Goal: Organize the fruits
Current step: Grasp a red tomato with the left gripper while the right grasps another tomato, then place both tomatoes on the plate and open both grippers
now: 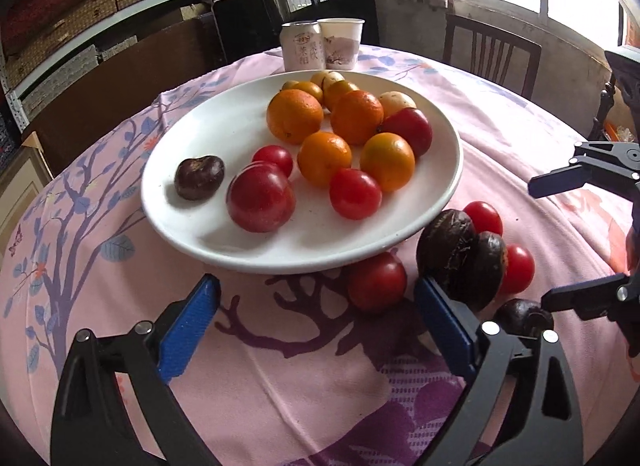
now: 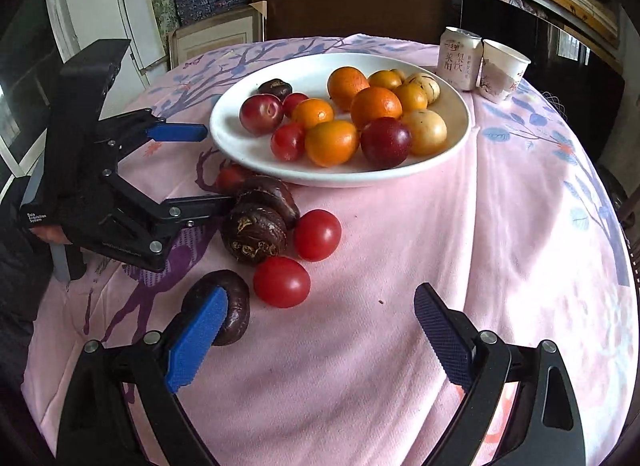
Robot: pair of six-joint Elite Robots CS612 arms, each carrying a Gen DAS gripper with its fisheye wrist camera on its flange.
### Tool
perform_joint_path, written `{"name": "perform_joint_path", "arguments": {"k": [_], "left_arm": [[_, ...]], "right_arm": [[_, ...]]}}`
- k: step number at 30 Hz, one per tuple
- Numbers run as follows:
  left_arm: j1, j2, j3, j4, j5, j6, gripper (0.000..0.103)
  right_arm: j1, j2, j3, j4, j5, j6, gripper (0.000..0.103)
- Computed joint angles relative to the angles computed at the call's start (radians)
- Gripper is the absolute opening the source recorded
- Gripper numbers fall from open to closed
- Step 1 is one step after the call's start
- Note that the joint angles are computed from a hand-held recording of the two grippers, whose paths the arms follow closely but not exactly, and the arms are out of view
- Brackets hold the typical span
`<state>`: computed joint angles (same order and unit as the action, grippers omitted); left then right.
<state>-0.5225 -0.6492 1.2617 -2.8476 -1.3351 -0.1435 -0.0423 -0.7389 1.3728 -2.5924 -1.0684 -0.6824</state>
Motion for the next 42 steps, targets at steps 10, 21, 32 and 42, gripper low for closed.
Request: {"name": "perform_joint_path", "arguments": {"k": [10,21,32,42], "left_arm": [[0.016,0.007,-0.010,0.001,-0.099,-0.076,0.048],[-0.011,-0.037,0.055,-0.059,-0.042,-0.012,0.028],[-0.023,-0.061,0.061,-0.132,0.016,-0.011,0.028],[0.000,-0.002,-0.042,-0.087,-0.013,-0.036,0.036]], "right_arm": [[-0.008,-0.008,0.014,0.059,0.123,-0.007,0.037],[-0.042,-0.034,0.068,-0.057,0.159,0.123,0.027],[-0.037,-0.025,0.009,-0.205,0.169,0.209,0.027],[0.004,0.049,-0.156,-0.029,0.141,0.195,0.041]]}}
